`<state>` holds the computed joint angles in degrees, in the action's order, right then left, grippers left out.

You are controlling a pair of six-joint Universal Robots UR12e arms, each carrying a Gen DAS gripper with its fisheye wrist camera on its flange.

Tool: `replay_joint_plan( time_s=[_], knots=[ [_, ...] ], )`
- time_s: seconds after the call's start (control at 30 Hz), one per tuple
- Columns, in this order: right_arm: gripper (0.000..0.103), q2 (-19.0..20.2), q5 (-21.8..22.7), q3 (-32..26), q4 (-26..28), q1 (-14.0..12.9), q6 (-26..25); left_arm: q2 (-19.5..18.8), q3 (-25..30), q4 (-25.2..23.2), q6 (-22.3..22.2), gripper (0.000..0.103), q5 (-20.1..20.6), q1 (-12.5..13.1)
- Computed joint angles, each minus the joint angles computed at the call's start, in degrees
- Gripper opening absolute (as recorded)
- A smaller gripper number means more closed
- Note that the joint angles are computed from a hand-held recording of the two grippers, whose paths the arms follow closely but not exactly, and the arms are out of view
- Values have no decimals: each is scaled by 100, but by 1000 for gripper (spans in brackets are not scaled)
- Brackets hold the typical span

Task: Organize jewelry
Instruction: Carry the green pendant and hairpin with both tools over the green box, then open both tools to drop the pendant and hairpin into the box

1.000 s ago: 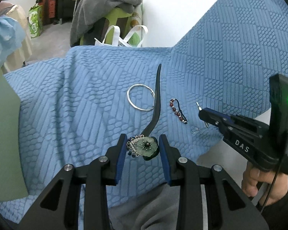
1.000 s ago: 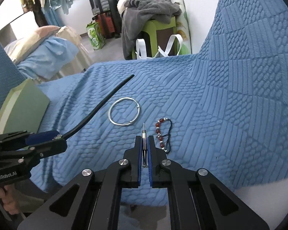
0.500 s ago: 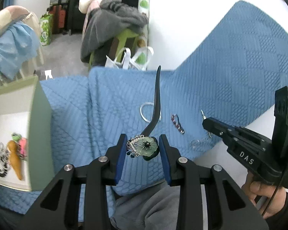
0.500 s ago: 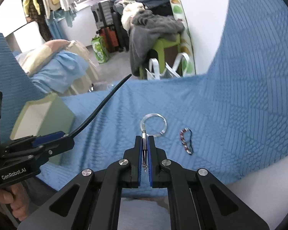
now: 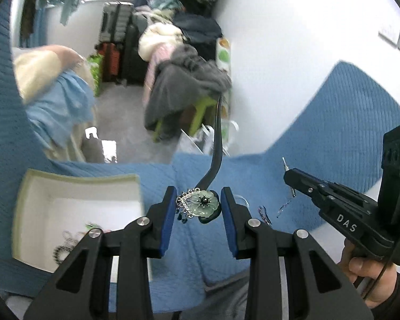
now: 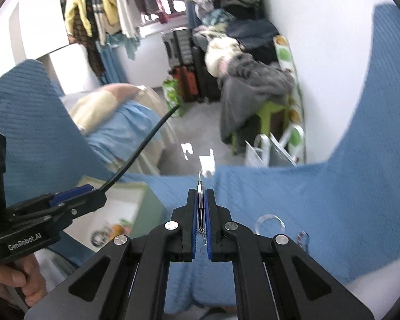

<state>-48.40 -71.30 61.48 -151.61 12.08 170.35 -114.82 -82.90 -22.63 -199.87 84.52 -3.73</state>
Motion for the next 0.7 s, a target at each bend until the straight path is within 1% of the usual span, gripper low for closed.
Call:
replay_joint_plan(
  time_s=[0.07, 0.17, 0.27, 0.4, 0.47, 0.6, 0.7],
  knots=[
    [3, 41, 75, -115, -13, 69, -13, 54, -50, 30, -25, 34, 87, 50],
    [3, 129, 284, -326, 144, 162, -114, 141, -173, 64, -6, 35, 163, 143],
    [3, 250, 357, -541, 420, 294, -312, 200, -300, 52, -32, 35, 208, 232],
    [3, 441, 456, -750, 747, 439, -415, 273, -492, -6, -47, 35, 246, 350],
    [4, 518, 553, -804, 943, 496, -545, 299, -606, -23, -107, 35, 193, 431],
    [4, 696, 483, -950, 1398, 643, -789, 323, -727, -117, -101, 35, 184, 523],
    [4, 787, 320, -1008, 1612, 716, -992, 333, -812, -182, -70, 35, 176, 580]
  ],
)
